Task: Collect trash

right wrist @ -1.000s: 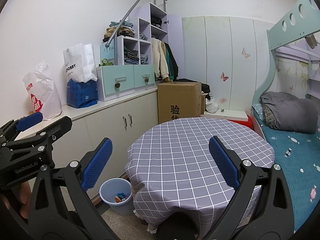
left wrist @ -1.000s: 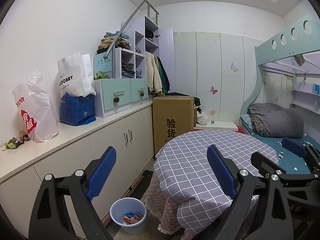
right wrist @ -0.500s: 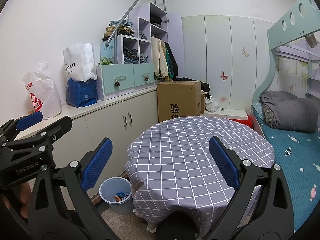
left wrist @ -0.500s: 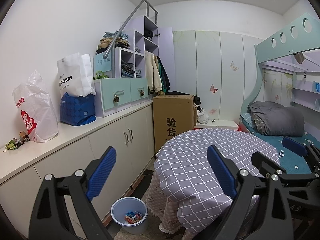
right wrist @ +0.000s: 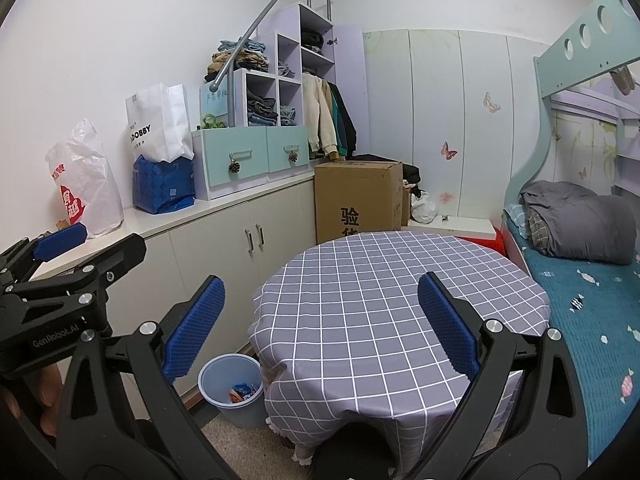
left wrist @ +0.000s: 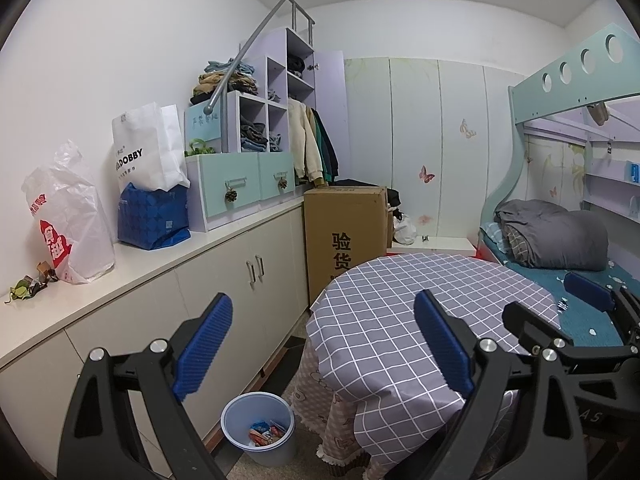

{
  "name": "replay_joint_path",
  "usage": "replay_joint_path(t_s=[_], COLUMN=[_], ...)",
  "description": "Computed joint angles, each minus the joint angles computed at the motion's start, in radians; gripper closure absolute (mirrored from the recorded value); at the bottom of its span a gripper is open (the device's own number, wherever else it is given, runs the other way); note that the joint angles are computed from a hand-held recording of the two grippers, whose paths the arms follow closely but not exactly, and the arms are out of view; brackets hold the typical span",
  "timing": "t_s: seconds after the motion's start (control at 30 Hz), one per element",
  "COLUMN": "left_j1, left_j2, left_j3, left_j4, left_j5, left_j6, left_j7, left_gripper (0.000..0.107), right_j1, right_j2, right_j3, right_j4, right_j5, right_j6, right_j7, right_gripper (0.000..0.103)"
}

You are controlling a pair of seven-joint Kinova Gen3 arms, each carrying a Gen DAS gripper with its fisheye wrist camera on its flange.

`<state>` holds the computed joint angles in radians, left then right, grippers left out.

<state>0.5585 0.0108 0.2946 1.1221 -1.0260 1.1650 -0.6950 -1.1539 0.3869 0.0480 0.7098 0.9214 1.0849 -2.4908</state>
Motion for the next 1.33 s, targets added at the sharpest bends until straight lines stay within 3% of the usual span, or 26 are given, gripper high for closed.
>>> replay_joint_path(t_s=[0.37, 0.8, 1.17, 1.33], left_j1=[0.000, 0.100, 0.157, 0.151], left_j2=[0.062, 0.204, 0.380, 0.500], left_j3=[-0.057, -0.189, -0.311, -0.351], left_j4=[-0.069, -0.255, -0.510, -0.713], left_j5=[0.054, 0.078, 0.162, 0.232], left_j6=[0.013, 0.063, 0.145, 0.216], left_j7=[-0.077, -0.159, -0.282, -0.365], left_gripper=[0.017, 0.017, 0.017, 0.017], right_j1=[0.094, 0.216, 0.330, 0.385], right_j2=[0.030, 0.072, 0.121, 0.152], right_j3=[-0.007, 0.007, 0.010, 0.013], right_j4=[-0.026, -0.092, -0.153, -0.192], right_j5=[-0.118, -0.291, -0.435, -0.496], right_j6=[-0.061, -0.114, -0.134, -0.102], right_j7=[0.054, 0.173, 0.290, 0.342], right_gripper=[0.008, 0.008, 0.008, 0.008])
